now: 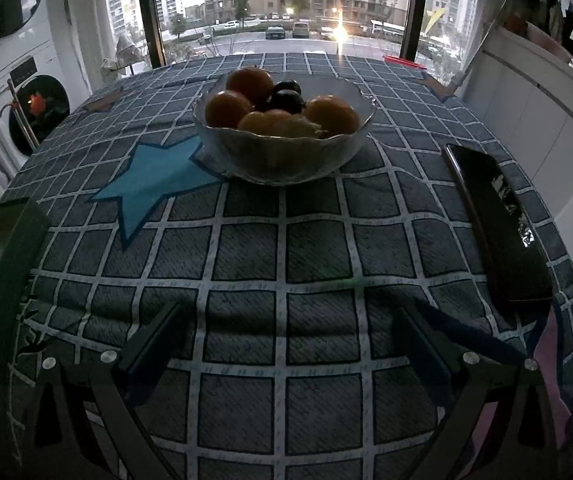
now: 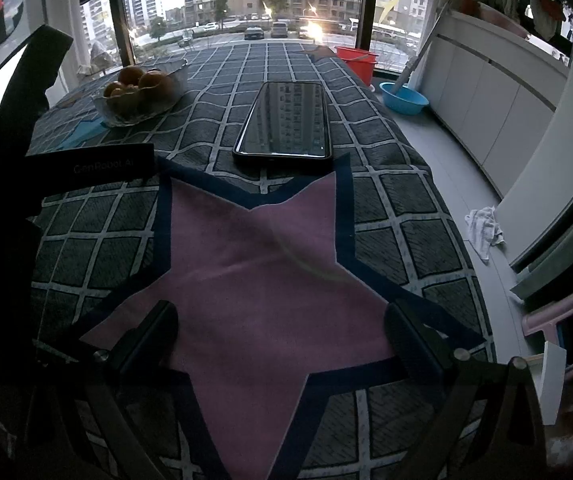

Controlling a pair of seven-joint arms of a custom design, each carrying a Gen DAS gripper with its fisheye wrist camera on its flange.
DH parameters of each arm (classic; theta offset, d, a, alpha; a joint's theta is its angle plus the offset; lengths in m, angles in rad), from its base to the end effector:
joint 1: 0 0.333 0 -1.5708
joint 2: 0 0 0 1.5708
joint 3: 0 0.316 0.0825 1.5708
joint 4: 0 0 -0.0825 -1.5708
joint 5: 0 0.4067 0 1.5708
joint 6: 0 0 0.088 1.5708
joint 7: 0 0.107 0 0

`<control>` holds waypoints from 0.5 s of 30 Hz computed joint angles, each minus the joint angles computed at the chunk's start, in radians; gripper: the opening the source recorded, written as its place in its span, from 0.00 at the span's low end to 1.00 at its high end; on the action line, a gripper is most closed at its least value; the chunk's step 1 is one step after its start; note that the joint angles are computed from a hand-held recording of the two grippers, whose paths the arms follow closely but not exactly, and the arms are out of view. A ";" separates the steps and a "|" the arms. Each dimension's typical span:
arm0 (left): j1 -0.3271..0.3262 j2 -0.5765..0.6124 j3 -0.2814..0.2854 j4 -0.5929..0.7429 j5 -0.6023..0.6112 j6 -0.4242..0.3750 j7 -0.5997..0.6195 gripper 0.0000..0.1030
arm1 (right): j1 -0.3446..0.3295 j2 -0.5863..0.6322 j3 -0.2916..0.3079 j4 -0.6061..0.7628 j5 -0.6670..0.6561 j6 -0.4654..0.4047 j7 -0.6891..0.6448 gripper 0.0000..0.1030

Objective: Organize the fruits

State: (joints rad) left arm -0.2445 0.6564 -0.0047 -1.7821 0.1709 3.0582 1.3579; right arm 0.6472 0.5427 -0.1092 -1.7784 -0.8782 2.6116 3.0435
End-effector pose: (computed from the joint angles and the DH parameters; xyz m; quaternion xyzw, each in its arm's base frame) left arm 0.6917 -0.1894 0.2394 -0.6026 0.7372 -0.2418 0.1867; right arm 0.5865 0.3775 0.2619 -0.6016 0.7336 -0.2560 0.1854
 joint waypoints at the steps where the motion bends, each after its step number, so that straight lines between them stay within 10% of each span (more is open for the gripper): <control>1: -0.002 0.001 0.001 0.002 0.000 -0.001 -0.001 1.00 | 0.000 -0.002 -0.001 -0.002 -0.001 0.001 0.000 1.00; 15: -0.002 0.004 0.001 0.006 0.003 -0.002 -0.006 1.00 | 0.000 -0.002 0.000 -0.003 -0.001 -0.001 0.001 1.00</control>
State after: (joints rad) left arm -0.2463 0.6602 -0.0039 -1.7764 0.1743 3.0564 1.3524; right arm 0.6473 0.5405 -0.1096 -1.7812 -0.8793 2.6108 3.0440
